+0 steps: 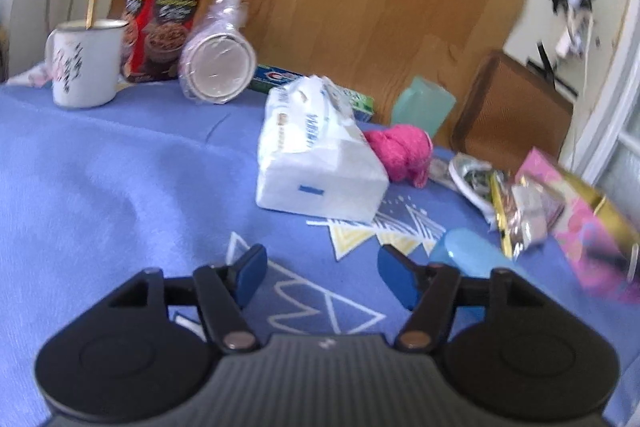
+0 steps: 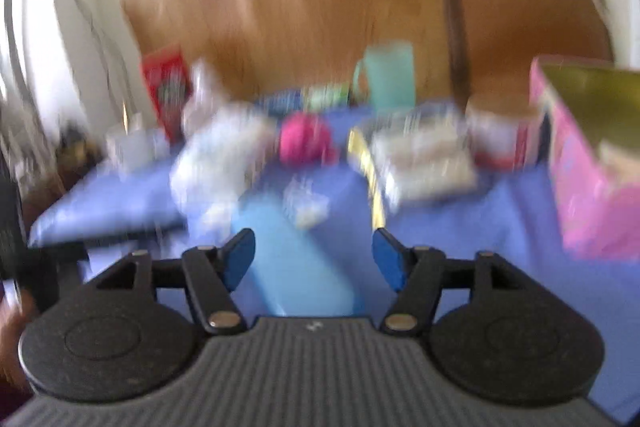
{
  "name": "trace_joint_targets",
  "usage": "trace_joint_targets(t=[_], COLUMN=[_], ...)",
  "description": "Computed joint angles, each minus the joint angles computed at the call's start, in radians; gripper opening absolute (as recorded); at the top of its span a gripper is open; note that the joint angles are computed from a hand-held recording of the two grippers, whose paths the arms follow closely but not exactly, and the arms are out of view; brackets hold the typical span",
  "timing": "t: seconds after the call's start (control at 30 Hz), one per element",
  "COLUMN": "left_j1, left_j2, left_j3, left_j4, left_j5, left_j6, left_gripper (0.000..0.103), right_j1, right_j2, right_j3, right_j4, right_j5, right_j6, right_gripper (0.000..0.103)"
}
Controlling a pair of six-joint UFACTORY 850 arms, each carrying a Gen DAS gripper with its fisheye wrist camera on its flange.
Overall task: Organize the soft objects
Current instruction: 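Reach the right gripper to the blue plastic case and grasp it, then carry the blue case into the pink tin and open the right gripper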
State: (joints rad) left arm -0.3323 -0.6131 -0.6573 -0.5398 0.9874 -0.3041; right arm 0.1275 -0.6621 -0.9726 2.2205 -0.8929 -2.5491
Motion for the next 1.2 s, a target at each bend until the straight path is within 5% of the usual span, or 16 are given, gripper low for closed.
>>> trace_joint_targets(t=[0.1, 0.17, 0.33, 0.4, 0.5, 0.6, 0.7, 0.73, 0.83, 1.0, 1.2], left_j1=[-0.024, -0.031, -0.007, 0.027, 0.036, 0.027, 0.031, 0.029, 0.03, -0.036, -0.07], left_j2=[0.012, 0.035, 0.067, 0.061, 0.04, 0.026, 0.003, -0.003, 0.0, 0.031, -0.037], left_j3=[-0.004, 0.024, 0.014, -0.024, -0.071, -0.095, -0.108, -0.11, -0.11, -0.168, -0.413], left_j4=[-0.035, 0.047, 0.285, 0.458, 0.569, 0.535, 0.516, 0.5, 0.542, 0.463, 0.57], left_j5=[-0.043, -0.04, -0.089, -0.143, -0.184, -0.215, -0.202, -0.19, -0.184, -0.239, -0.356], left_j6=[0.036, -0.039, -0.159, -0.303, -0.419, -0.425, -0.436, -0.429, -0.477, -0.313, -0.269], left_gripper=[0.063, 0.063, 0.063, 0.063, 0.068, 0.075, 0.066, 0.059, 0.056, 0.055, 0.055], right_j1=[0.004, -0.038, -0.091, -0.068, -0.03, -0.01, 0.007, 0.002, -0.001, -0.062, -0.14], right_j2=[-0.038, -0.047, -0.026, -0.023, -0.036, -0.07, -0.104, -0.108, -0.084, -0.05, -0.025], right_j3=[-0.083, -0.067, 0.07, 0.09, 0.063, -0.004, -0.06, -0.056, 0.004, 0.049, 0.027], right_j4=[-0.017, -0.131, -0.149, -0.098, -0.057, -0.118, -0.21, -0.225, -0.143, -0.07, 0.09], right_j5=[0.077, 0.02, -0.105, -0.101, -0.051, 0.022, 0.083, 0.06, 0.03, -0.066, -0.121], right_j6=[0.093, 0.136, -0.135, -0.255, -0.321, -0.257, -0.136, -0.106, -0.178, -0.199, -0.26], right_gripper=[0.063, 0.062, 0.071, 0.08, 0.081, 0.08, 0.057, 0.056, 0.056, 0.056, 0.056])
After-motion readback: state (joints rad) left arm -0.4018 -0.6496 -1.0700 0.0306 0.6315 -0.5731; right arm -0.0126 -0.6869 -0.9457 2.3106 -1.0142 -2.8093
